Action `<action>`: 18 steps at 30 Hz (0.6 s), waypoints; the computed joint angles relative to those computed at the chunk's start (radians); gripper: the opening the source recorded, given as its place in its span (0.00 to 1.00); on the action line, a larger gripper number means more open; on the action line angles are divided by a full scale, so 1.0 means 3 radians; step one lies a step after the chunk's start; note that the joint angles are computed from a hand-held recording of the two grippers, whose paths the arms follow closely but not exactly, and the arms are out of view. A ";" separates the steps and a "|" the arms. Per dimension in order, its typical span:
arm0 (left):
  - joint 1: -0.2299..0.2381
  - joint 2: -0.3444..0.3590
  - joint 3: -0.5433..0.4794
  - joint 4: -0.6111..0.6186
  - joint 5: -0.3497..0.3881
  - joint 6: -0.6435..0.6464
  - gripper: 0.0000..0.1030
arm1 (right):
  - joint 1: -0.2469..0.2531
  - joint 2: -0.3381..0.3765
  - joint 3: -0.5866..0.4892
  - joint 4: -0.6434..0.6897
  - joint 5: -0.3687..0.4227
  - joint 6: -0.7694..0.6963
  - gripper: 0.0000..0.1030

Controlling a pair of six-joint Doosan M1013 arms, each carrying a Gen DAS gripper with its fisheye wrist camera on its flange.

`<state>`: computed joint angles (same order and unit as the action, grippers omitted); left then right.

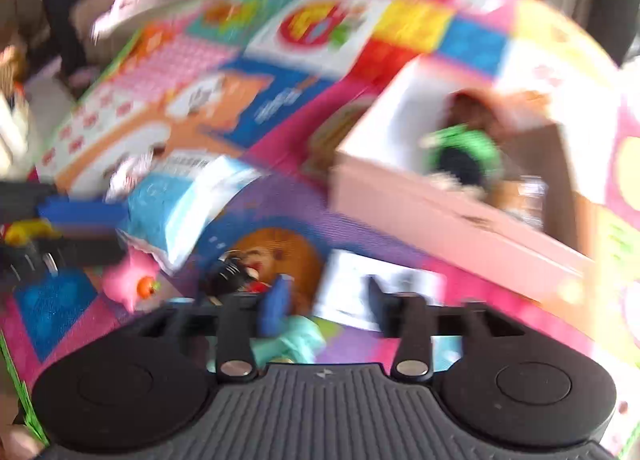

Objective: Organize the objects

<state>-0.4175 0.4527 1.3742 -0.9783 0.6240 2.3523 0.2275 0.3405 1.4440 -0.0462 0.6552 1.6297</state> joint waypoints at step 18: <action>-0.0414 0.0228 -0.0229 0.1503 -0.0222 -0.1073 0.52 | -0.0224 -0.0372 0.1012 -0.1141 -0.0895 0.2160 1.00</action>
